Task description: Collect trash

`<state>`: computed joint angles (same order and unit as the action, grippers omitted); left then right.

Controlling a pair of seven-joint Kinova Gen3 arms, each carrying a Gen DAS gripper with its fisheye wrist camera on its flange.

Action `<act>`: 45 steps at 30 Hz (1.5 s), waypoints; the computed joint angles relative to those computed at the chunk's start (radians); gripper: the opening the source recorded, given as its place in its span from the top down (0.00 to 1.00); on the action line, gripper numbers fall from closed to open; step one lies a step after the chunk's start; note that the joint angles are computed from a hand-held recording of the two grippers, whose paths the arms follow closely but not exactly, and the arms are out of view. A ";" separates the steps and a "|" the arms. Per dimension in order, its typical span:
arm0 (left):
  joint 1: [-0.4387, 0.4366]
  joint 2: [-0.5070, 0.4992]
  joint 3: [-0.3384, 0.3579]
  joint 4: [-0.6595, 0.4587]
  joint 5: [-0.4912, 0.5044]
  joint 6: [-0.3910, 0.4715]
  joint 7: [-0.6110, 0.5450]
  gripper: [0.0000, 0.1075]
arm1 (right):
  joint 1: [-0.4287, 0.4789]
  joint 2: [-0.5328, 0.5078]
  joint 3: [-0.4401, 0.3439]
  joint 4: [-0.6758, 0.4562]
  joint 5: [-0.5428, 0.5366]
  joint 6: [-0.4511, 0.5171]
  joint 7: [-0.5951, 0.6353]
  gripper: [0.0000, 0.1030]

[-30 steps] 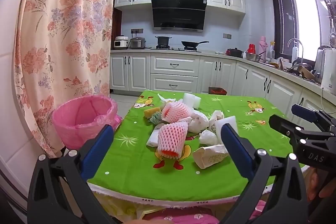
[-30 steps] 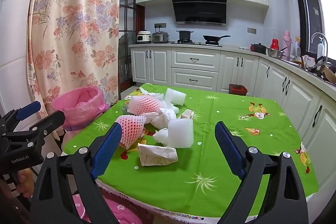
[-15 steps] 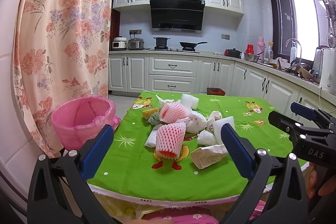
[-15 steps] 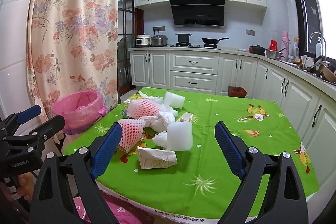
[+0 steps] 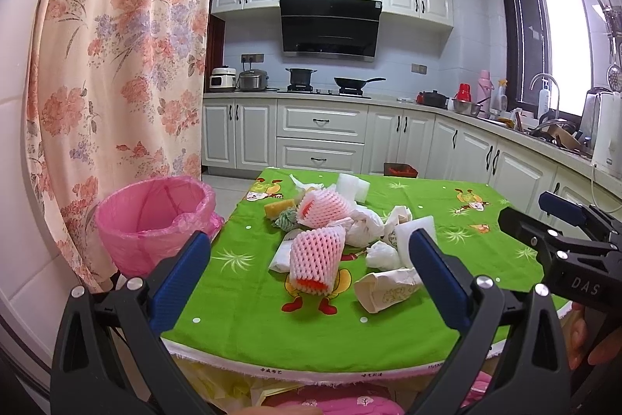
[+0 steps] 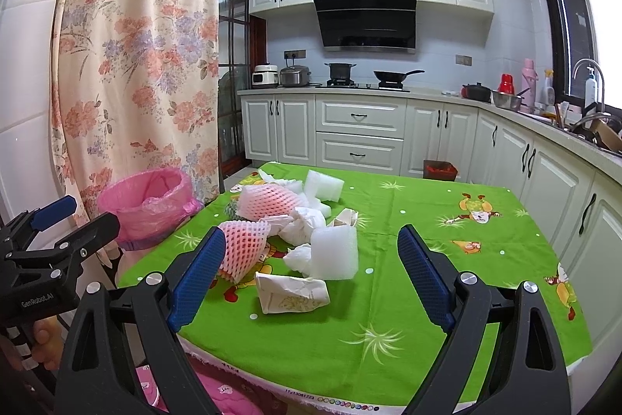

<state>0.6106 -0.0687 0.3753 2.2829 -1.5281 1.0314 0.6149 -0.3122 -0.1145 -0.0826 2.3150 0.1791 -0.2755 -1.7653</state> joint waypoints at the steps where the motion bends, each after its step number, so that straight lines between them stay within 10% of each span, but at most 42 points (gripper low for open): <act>1: -0.001 -0.001 -0.001 -0.001 0.000 -0.002 0.000 0.08 | -0.001 -0.001 0.003 0.002 0.004 -0.003 -0.002 0.18; 45: 0.002 -0.004 0.003 0.006 -0.003 0.006 0.008 0.08 | -0.008 0.006 0.044 0.036 0.149 -0.081 -0.138 0.18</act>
<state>0.6128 -0.0722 0.3781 2.2890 -1.5308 1.0370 0.6232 -0.3202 -0.1087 -0.0386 2.3514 0.3276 -0.3563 -1.9029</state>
